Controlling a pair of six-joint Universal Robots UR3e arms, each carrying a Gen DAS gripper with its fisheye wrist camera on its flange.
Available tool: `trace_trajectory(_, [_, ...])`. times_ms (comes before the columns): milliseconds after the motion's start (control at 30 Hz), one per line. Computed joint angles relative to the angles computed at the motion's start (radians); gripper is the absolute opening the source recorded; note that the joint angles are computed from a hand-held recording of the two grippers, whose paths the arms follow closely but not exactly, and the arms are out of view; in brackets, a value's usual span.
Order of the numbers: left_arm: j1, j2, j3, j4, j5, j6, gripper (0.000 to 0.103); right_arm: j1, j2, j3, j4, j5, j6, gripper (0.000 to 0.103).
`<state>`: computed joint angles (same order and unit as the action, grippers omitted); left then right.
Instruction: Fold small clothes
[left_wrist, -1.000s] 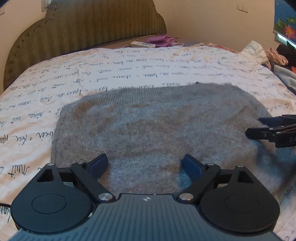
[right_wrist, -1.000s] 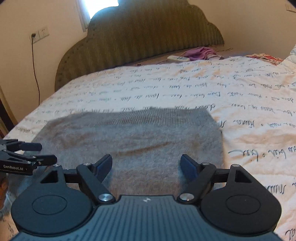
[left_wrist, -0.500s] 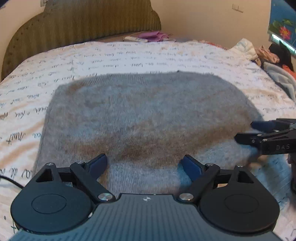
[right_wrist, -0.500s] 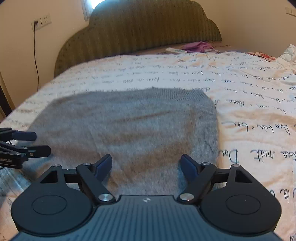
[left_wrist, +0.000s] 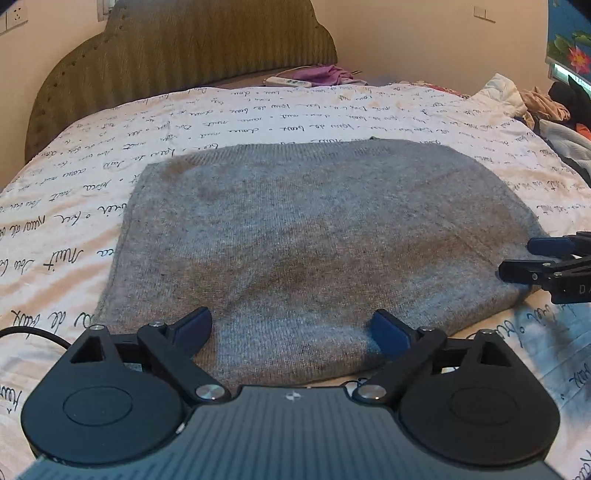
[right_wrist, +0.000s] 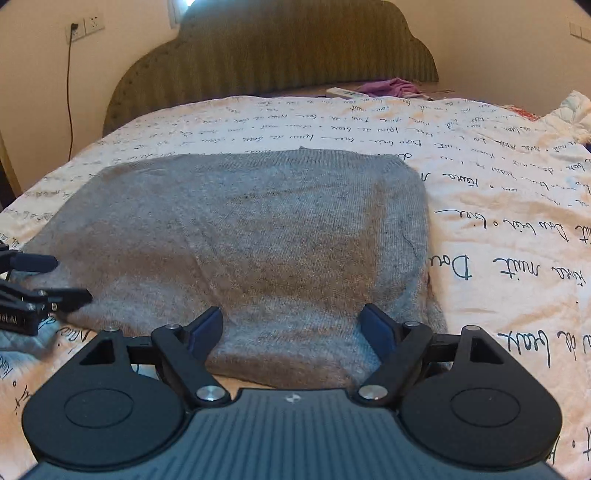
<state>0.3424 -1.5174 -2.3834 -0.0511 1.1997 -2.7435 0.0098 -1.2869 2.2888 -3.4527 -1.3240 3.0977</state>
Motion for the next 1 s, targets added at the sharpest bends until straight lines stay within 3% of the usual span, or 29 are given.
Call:
trace_trajectory(133, [0.034, 0.054, -0.028, -0.045, -0.022, 0.017, 0.094, -0.011, -0.076, 0.05, -0.016, 0.01, 0.011, 0.083])
trace_trajectory(233, [0.029, 0.025, -0.051, 0.01, 0.001, 0.009, 0.096, -0.015, -0.05, 0.043, 0.045, 0.039, -0.044, 0.086])
trace_trajectory(300, [0.039, 0.086, -0.048, -0.052, -0.01, 0.005, 0.092, -0.035, -0.045, 0.089, -0.028, 0.064, -0.063, 0.087])
trace_trajectory(367, [0.068, 0.144, -0.07, -0.081, -0.038, 0.013, 0.093, -0.056, -0.117, 0.099, 0.048, 0.079, -0.037, 0.087])
trace_trajectory(433, [0.068, 0.132, -0.062, -0.113, -0.024, 0.028, 0.098, -0.085, -0.153, 0.134, 0.026, 0.112, -0.018, 0.087])
trace_trajectory(533, [0.048, 0.079, -0.085, -0.026, 0.017, 0.022, 0.1, -0.075, -0.12, 0.11, 0.072, 0.093, -0.056, 0.092])
trace_trajectory(633, [0.07, 0.139, -0.067, -0.11, -0.004, 0.001, 0.096, -0.019, -0.115, 0.082, 0.072, 0.018, -0.06, 0.092])
trace_trajectory(800, [0.145, 0.169, -0.047, -0.128, 0.018, -0.146, 0.095, -0.011, -0.138, 0.016, 0.064, 0.093, -0.017, 0.092])
trace_trajectory(900, [0.238, 0.171, 0.002, -0.254, -0.048, -0.215, 0.094, 0.055, -0.058, -0.115, 0.097, 0.062, -0.007, 0.092])
trace_trajectory(1000, [0.356, 0.246, -0.006, -0.366, -0.176, -0.262, 0.091, 0.099, 0.039, -0.238, 0.129, 0.059, -0.001, 0.092])
